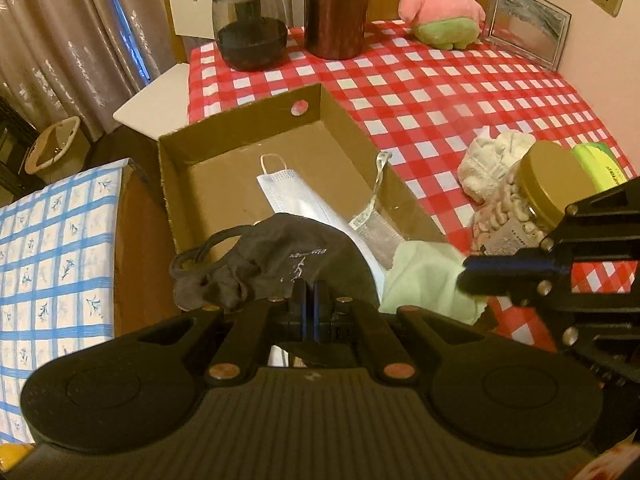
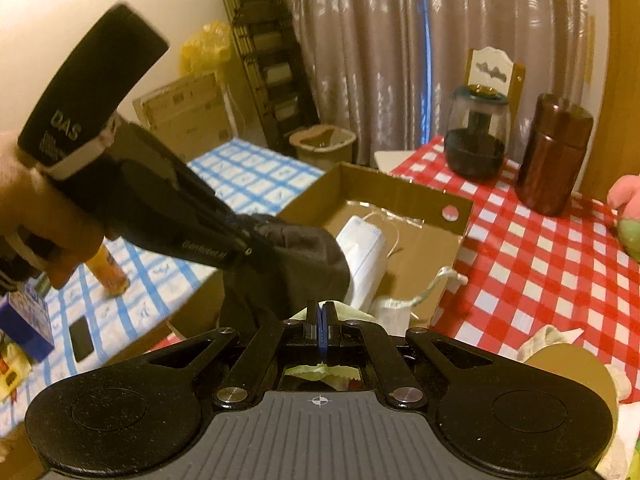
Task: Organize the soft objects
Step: 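Carry the black mask and green cloth into the cardboard tray and release both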
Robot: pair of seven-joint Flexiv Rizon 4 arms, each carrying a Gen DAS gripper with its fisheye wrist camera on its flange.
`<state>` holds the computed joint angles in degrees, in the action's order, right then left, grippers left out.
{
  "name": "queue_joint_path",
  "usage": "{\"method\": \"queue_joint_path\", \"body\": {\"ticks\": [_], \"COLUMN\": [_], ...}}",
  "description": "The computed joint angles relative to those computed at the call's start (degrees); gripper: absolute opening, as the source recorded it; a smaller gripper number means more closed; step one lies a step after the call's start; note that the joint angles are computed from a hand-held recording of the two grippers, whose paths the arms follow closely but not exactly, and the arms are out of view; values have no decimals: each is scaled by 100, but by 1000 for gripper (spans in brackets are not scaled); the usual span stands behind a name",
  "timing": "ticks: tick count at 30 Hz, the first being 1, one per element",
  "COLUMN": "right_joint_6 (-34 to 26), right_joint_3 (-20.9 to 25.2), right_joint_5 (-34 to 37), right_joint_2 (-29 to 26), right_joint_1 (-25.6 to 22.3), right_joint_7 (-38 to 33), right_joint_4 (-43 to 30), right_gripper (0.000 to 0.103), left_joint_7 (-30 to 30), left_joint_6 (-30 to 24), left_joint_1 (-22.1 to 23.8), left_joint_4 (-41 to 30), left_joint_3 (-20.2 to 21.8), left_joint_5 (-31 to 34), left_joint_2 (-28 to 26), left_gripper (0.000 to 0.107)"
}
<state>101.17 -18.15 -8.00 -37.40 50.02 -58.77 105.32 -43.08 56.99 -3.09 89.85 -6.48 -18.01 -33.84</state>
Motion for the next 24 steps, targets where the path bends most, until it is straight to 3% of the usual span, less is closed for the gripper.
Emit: {"method": "queue_joint_path", "body": {"ticks": [15, 24], "right_joint_6": [-460, -1214], "right_joint_3": [281, 356], "right_joint_5": [-514, -1120], "right_joint_2": [-519, -765], "right_joint_1": [-362, -554], "right_joint_7": [35, 414], "right_joint_4": [-457, -803], "right_gripper": [0, 0], "left_joint_7": [-206, -352], "left_joint_6": [-53, -42], "left_joint_1": [-81, -139], "left_joint_4": [-508, -816], "left_joint_3": [45, 84], "left_joint_5": [166, 302], "left_joint_2": [-520, -837], "left_gripper": [2, 2]}}
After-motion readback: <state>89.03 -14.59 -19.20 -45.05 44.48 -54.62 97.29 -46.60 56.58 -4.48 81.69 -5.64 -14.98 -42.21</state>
